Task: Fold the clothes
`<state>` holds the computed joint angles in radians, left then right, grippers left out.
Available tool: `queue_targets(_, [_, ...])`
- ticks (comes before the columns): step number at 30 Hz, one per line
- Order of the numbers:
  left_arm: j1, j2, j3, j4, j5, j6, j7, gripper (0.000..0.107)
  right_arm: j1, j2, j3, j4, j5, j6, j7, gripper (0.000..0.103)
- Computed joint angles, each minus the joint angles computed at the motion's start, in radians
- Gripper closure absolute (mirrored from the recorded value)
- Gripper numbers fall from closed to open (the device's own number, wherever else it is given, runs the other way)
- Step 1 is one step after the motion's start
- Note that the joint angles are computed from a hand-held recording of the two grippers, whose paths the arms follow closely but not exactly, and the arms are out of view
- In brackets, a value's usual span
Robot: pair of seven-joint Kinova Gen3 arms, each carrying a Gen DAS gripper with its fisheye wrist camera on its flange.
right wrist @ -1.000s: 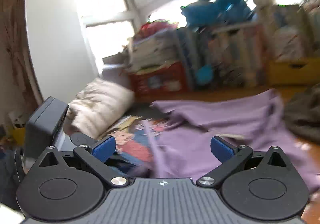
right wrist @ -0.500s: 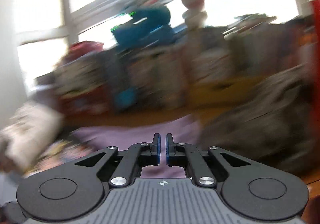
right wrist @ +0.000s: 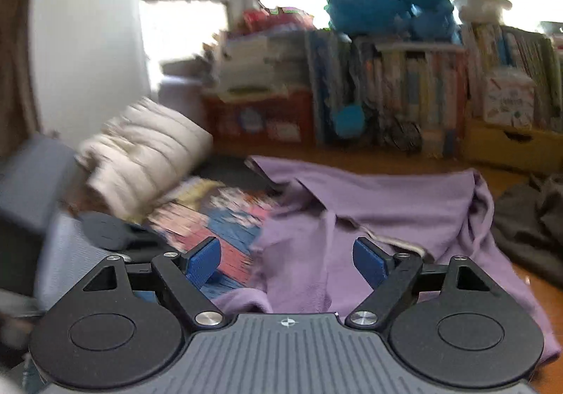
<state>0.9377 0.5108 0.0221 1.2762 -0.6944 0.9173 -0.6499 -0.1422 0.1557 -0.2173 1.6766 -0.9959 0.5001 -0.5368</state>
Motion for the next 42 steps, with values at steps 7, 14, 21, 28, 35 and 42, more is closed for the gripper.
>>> queue_targets(7, [-0.035,-0.076,0.008,0.134,0.002,-0.127,0.068,0.023,-0.17,0.071,0.251,-0.075,0.0,0.145,-0.285,0.024])
queue_targets(14, [-0.03,-0.064,0.021,0.112,-0.019,-0.138,0.048,0.023,-0.193,0.052,0.246,-0.095,0.246,0.135,-0.514,0.094])
queue_targets(21, [-0.005,-0.041,0.011,0.062,-0.039,-0.136,0.011,0.023,0.058,-0.062,0.044,-0.023,0.257,-0.065,-0.462,0.094])
queue_targets(28, [0.014,0.003,0.008,-0.039,-0.033,-0.122,-0.076,0.022,0.289,-0.018,-0.079,-0.026,0.067,0.1,-0.32,0.084])
queue_targets(35, [0.03,0.076,-0.005,-0.163,0.014,-0.044,-0.19,0.021,0.325,0.003,-0.163,0.062,-0.115,0.05,-0.173,0.096])
queue_targets(42, [0.033,0.11,-0.029,-0.207,0.071,-0.002,-0.216,0.021,0.291,-0.076,-0.068,0.089,-0.264,-0.039,-0.068,0.098])
